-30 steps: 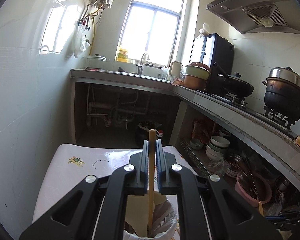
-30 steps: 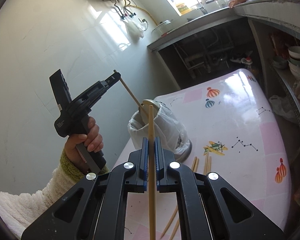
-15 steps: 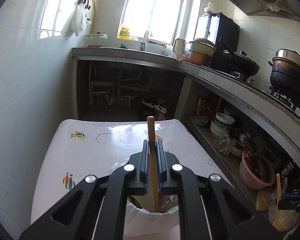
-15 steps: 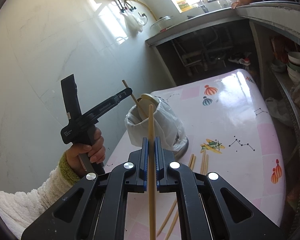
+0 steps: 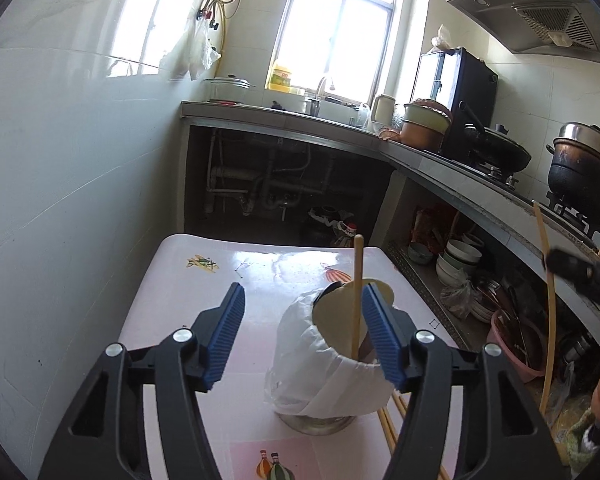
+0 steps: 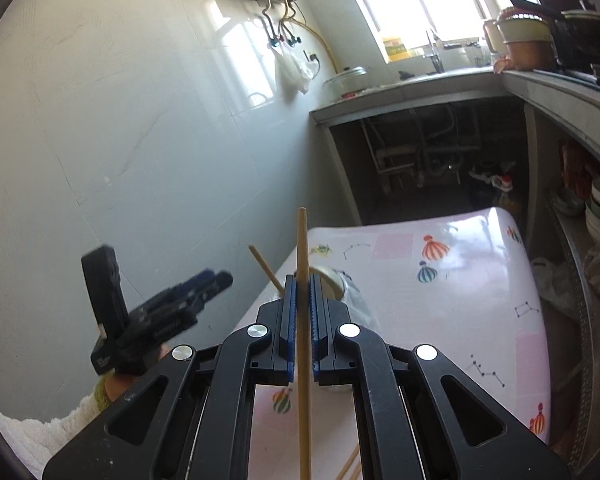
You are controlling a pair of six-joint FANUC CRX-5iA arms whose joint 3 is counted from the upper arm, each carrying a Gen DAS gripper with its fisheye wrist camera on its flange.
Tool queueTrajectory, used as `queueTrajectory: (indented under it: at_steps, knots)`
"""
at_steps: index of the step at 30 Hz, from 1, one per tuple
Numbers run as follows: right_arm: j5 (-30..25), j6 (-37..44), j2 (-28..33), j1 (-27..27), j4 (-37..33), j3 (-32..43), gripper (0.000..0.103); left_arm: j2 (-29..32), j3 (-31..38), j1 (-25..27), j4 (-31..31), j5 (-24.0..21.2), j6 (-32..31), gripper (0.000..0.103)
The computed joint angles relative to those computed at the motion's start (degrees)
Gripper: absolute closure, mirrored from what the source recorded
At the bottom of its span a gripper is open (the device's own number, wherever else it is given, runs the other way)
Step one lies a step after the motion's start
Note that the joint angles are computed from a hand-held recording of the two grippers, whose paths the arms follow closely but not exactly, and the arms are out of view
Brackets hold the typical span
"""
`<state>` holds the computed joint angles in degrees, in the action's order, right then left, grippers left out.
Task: Organize utensils
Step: 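Carry the held chopstick into the holder with the right tool, open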
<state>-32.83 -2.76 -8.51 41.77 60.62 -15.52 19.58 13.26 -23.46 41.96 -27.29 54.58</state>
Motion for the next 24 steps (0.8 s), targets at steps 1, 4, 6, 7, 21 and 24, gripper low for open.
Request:
queueTrajectory:
  at_steps: [1,4,6,7,21,24]
  knots:
    - [1.14,-0.66,0.8,-1.14,1.45,0.81,0.099,-1.07,-1.44,0.2,-0.62,0.84,0.25,0.038]
    - [4.24,-2.97,3.51,-4.26,5.73,3.36,0.099,-4.62,-6.41,0.81,-2.0,3.89,0.19,0.031]
    - [6.48,-5.01,5.61,-6.4,9.37,5.12,0.099,-6.86,-9.55,1.26,-3.05,5.98,-0.25,0.027]
    - [6.72,-6.83,6.68,-7.36,12.28,5.85,0.099,-7.78,-10.75,1.6,-3.83,6.72,-0.08,0.025]
    - [8.93,-14.97,17.59,-14.45,28.98,12.54,0.099,-12.16,-17.49,5.6,-6.55,5.52,2.6,0.009]
    - [7.73,-13.95,18.67,-14.09,29.33,12.26,0.098,-11.99,-17.05,5.74,-9.03,5.02,4.0,0.008]
